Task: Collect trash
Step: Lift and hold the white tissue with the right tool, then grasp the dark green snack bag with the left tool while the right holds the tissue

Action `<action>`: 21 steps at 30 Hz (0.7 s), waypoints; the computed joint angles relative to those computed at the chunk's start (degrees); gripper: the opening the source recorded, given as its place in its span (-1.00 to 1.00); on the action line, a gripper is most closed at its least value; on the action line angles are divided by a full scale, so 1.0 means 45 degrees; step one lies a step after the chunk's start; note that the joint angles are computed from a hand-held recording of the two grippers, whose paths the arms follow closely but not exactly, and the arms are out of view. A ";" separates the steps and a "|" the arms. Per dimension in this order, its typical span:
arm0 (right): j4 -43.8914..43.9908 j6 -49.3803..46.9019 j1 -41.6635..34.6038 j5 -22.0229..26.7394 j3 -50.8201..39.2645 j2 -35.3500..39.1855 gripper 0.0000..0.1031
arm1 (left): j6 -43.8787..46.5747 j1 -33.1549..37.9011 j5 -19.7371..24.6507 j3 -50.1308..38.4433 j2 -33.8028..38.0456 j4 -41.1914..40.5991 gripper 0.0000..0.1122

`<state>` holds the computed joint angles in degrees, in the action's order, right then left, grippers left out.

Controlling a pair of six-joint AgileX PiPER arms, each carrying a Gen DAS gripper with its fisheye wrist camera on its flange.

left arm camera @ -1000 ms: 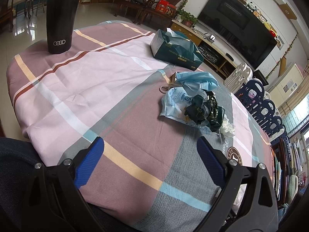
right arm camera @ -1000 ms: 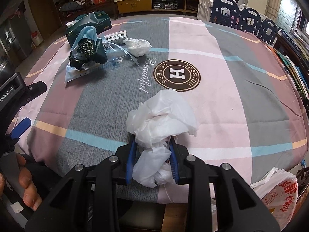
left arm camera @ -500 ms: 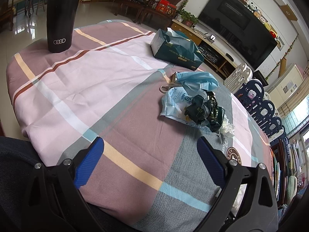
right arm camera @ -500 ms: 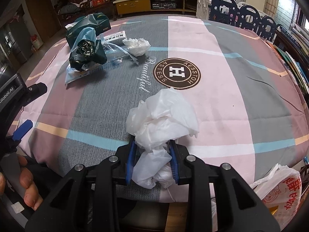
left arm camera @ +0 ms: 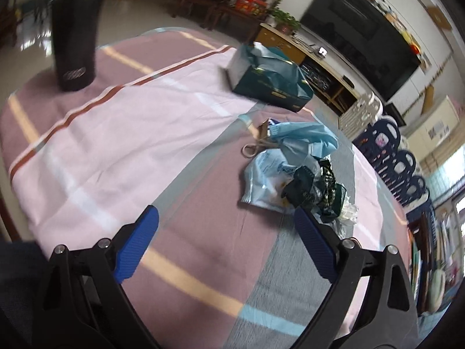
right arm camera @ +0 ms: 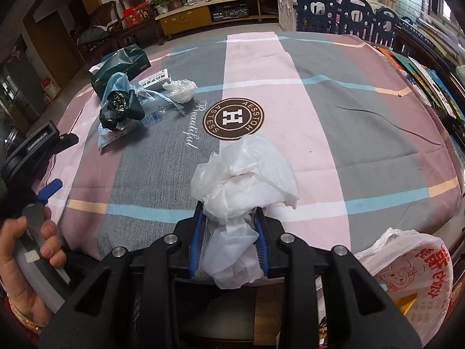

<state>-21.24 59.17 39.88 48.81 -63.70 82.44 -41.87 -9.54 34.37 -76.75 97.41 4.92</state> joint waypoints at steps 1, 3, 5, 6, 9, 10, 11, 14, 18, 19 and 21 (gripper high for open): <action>0.0094 0.0002 -0.0058 -0.0049 0.0109 -0.0095 -0.38 | 0.0626 0.0151 0.0139 -0.0524 0.0372 -0.0543 0.67; 0.0243 -0.0008 -0.0126 -0.0069 0.0294 -0.0254 -0.38 | 0.1644 0.0425 0.0255 -0.1454 0.0956 -0.1689 0.67; 0.0387 -0.0097 -0.0174 -0.0080 0.0425 -0.0319 -0.38 | 0.1708 0.0258 0.0501 -0.2574 0.1518 -0.1538 0.69; 0.0446 -0.0126 -0.0193 -0.0098 0.0470 -0.0321 -0.38 | 0.2066 0.0129 0.0862 -0.3349 0.1968 -0.1517 0.71; 0.0651 -0.0170 -0.0273 -0.0156 0.0591 -0.0337 -0.38 | 0.3659 -0.0310 0.2953 -0.6101 0.3747 -0.1963 0.74; 0.0684 -0.0177 -0.0281 -0.0153 0.0613 -0.0369 -0.38 | 0.3884 -0.0388 0.3324 -0.6569 0.4094 -0.2122 0.74; 0.0671 -0.0154 -0.0254 -0.0129 0.0627 -0.0403 -0.38 | 0.4147 -0.0472 0.3233 -0.6535 0.4205 -0.2420 0.73; 0.0542 -0.0033 -0.0100 0.0036 0.0612 -0.0507 -0.38 | 0.5784 -0.0509 0.2109 -0.5299 0.3812 -0.3692 0.03; 0.0396 0.0204 0.0098 0.0198 0.0586 -0.0724 -0.38 | 0.7435 -0.0365 0.0541 -0.2836 0.2399 -0.5301 -0.19; 0.0342 0.0313 0.0171 0.0228 0.0603 -0.0824 -0.38 | 0.7684 -0.0285 0.0219 -0.2236 0.1946 -0.5705 -0.21; 0.0164 0.0552 0.0355 0.0336 0.0620 -0.0998 -0.38 | 0.7914 -0.0269 -0.0500 -0.0918 0.0816 -0.6136 -0.22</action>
<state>-20.50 61.65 41.47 50.33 -60.91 77.95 -6.26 -10.75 32.12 -80.88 101.08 -22.69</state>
